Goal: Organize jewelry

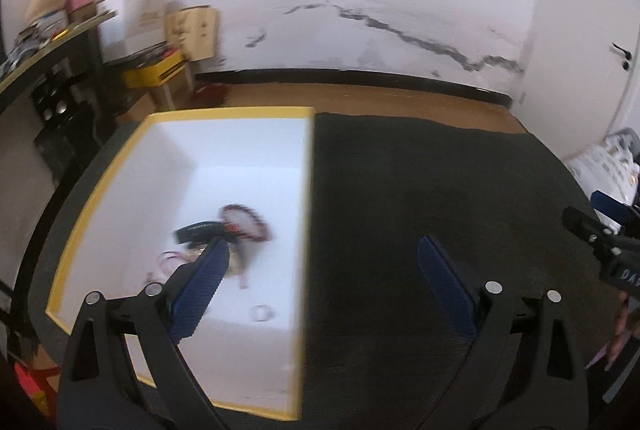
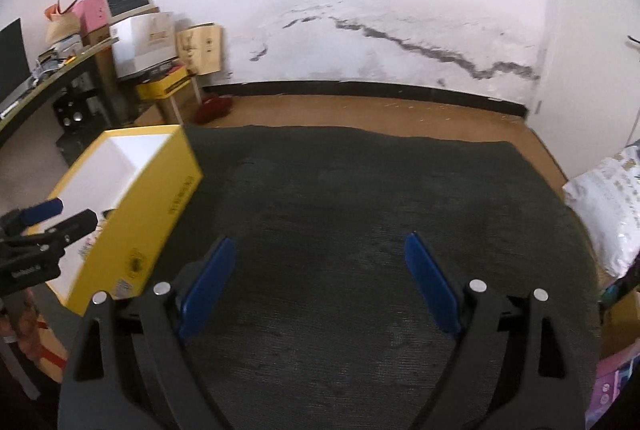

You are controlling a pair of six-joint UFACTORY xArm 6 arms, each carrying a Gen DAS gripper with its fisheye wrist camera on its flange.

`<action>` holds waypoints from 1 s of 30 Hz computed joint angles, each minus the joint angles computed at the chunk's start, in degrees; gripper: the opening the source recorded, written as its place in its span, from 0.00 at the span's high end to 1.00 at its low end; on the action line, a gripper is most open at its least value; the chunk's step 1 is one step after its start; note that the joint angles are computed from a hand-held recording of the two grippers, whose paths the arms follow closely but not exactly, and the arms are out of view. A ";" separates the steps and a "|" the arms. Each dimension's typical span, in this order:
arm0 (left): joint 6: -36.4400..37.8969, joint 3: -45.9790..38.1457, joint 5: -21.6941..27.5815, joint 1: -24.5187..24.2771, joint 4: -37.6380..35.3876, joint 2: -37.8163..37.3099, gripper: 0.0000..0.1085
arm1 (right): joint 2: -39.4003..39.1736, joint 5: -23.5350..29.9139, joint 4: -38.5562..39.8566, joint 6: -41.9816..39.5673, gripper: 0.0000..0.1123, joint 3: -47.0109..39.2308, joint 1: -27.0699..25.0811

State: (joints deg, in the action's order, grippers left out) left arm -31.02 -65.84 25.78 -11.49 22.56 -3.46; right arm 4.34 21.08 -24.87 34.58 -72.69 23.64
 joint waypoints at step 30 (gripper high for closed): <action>-7.45 -10.80 3.98 -10.70 4.00 12.48 0.15 | -0.01 -2.43 8.64 -7.61 0.25 6.58 -5.97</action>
